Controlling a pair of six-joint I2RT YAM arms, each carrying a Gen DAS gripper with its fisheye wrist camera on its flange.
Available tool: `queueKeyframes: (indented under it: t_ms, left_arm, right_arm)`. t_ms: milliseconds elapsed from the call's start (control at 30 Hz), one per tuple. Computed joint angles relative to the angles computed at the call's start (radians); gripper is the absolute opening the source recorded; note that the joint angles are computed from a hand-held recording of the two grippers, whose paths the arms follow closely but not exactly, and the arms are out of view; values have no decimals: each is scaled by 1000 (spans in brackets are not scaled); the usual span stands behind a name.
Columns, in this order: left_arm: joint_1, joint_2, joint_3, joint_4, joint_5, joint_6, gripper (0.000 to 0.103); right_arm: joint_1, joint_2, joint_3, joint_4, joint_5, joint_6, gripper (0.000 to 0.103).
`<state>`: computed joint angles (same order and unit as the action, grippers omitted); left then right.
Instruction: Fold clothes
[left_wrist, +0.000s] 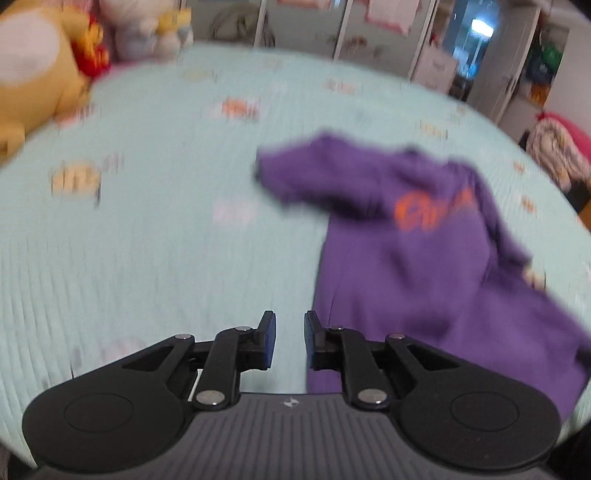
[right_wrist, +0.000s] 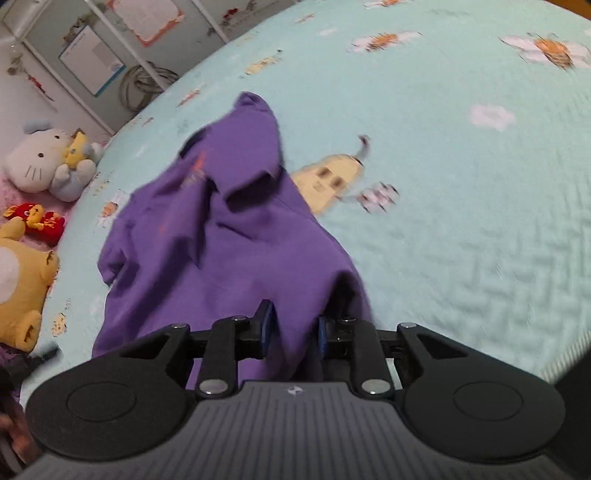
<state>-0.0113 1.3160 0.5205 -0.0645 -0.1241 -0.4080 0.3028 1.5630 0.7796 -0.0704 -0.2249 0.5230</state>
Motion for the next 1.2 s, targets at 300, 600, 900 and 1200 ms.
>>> queueKeyframes:
  t_ms: [300,600,900,1200]
  left_arm:
    - [-65,-37,-122,83,39,-65,32]
    - [-148,37,-84,92,0,-87,36]
    - [-154,-12,-81,65,-29,-88,38]
    - [-200,31,-64,105,-38,-94,39]
  right_arm:
    - [-39,-159,-79,-17,161,-155,49]
    - [-132,149,-37,255,-85,-94,48]
    - [-182,-261,-13,-104,-211,-68,8]
    - [-167,-301,-31,-269,150,-114,40]
